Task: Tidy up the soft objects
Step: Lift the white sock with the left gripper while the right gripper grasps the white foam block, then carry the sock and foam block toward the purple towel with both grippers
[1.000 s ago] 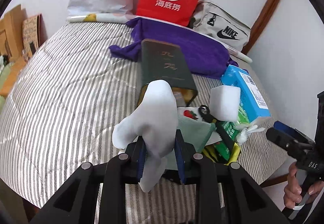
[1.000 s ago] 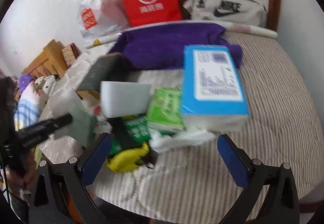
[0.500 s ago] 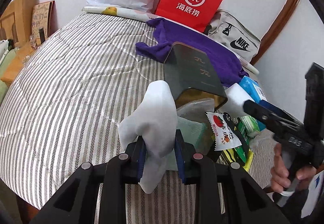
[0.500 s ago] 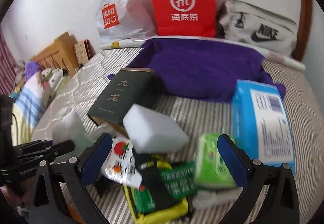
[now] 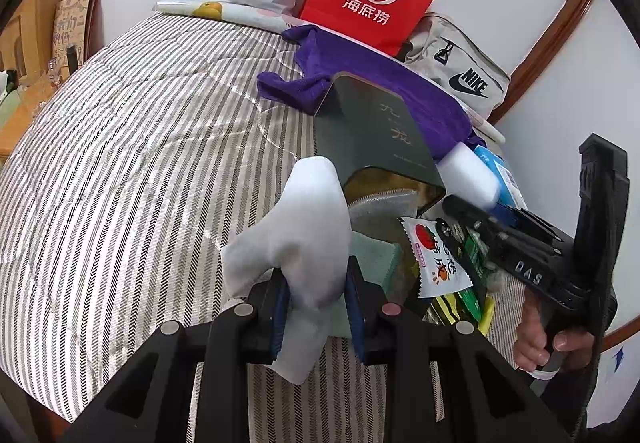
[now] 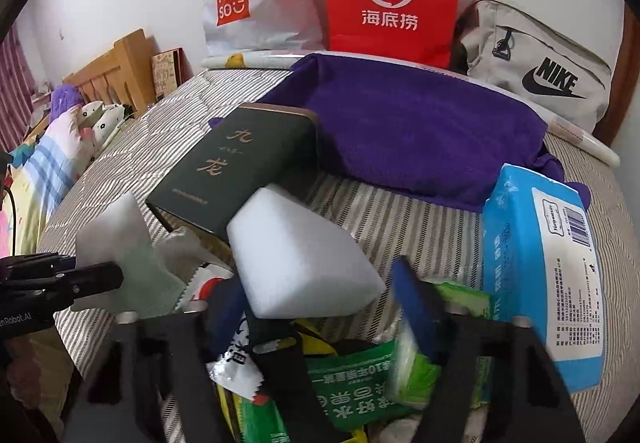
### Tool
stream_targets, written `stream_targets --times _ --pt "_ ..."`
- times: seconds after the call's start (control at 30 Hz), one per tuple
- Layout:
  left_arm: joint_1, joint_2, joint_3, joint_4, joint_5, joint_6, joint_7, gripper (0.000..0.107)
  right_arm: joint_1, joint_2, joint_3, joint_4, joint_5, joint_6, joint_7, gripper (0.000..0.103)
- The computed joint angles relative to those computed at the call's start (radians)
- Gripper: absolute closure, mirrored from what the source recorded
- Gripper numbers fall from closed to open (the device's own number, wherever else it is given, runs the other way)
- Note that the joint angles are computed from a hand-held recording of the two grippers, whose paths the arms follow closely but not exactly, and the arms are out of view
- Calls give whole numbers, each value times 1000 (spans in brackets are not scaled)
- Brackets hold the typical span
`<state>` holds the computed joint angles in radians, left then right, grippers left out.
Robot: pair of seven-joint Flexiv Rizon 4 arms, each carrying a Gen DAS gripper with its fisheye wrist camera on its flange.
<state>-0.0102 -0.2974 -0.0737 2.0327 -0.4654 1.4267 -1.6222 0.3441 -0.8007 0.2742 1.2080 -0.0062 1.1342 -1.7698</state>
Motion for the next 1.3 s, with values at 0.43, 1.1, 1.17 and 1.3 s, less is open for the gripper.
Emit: stream_targets --times 0.43,1.1,1.17,1.3 --pt "-62 15 117 -37 175 -101 -197 82 -108 116 90 128 108 133 -95 67" --pt "-70 -4 157 -163 482 -312 -436 75 -259 245 57 372 180 127 -83 67" --pt "-70 -9 153 -171 481 -321 -429 72 -277 242 77 365 201 112 -103 67" --pt "-67 -19 143 -172 463 -309 -414 60 -282 252 79 390 217 106 -139 67"
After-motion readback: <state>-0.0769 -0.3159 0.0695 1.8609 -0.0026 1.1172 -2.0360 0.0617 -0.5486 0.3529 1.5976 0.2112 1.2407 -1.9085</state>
